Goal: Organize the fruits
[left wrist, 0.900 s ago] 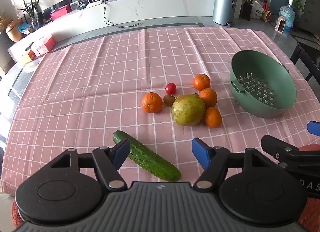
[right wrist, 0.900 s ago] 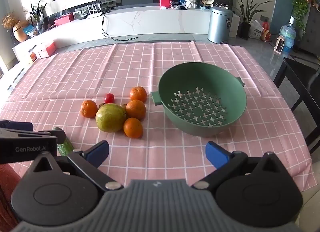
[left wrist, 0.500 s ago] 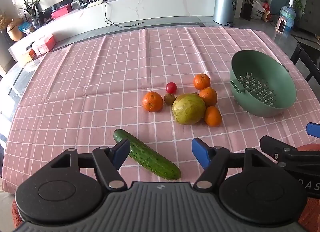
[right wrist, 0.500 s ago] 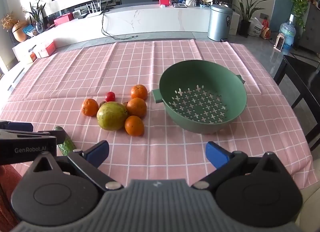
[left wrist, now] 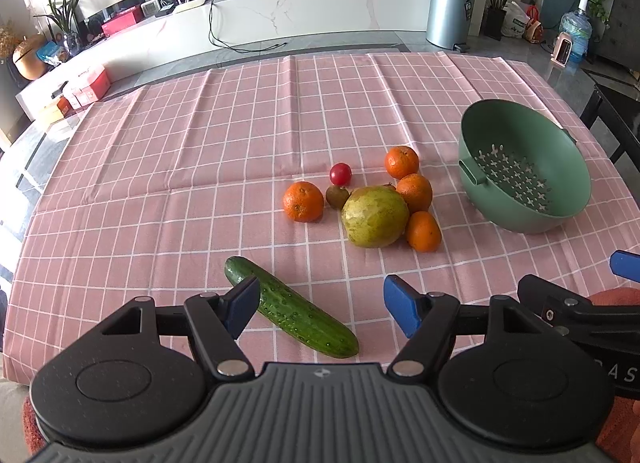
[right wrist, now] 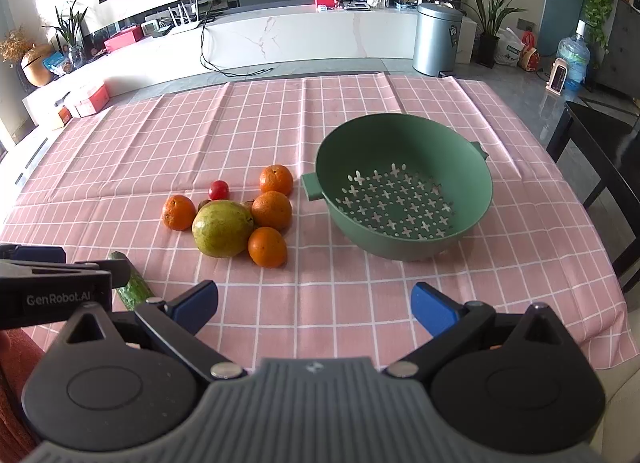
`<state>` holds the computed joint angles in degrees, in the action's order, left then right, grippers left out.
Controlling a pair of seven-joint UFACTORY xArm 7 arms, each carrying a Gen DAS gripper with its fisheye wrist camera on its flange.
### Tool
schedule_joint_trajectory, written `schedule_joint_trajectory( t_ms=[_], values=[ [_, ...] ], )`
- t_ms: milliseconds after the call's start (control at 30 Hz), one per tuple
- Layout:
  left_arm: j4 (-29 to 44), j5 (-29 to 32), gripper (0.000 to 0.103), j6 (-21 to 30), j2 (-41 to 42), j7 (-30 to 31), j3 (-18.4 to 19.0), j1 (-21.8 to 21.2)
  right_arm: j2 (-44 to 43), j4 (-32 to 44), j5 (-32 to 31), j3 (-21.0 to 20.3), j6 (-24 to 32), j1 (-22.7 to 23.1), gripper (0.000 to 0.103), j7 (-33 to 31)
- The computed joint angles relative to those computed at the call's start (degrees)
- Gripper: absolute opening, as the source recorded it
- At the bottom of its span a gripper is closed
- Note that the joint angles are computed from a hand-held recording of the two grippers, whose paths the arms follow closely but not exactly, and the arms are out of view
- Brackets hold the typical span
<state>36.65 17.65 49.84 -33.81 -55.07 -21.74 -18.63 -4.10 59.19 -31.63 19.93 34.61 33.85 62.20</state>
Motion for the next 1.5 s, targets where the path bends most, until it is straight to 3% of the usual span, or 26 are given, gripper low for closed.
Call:
schedule_joint_trajectory(
  t_ms=[1500],
  values=[
    [-0.1,-0.06,0.083,-0.33,0.39,-0.63,-0.06,-0.31,-0.56,-0.41,1.03,0.26,0.96,0.01,0.099,-0.04]
  ],
)
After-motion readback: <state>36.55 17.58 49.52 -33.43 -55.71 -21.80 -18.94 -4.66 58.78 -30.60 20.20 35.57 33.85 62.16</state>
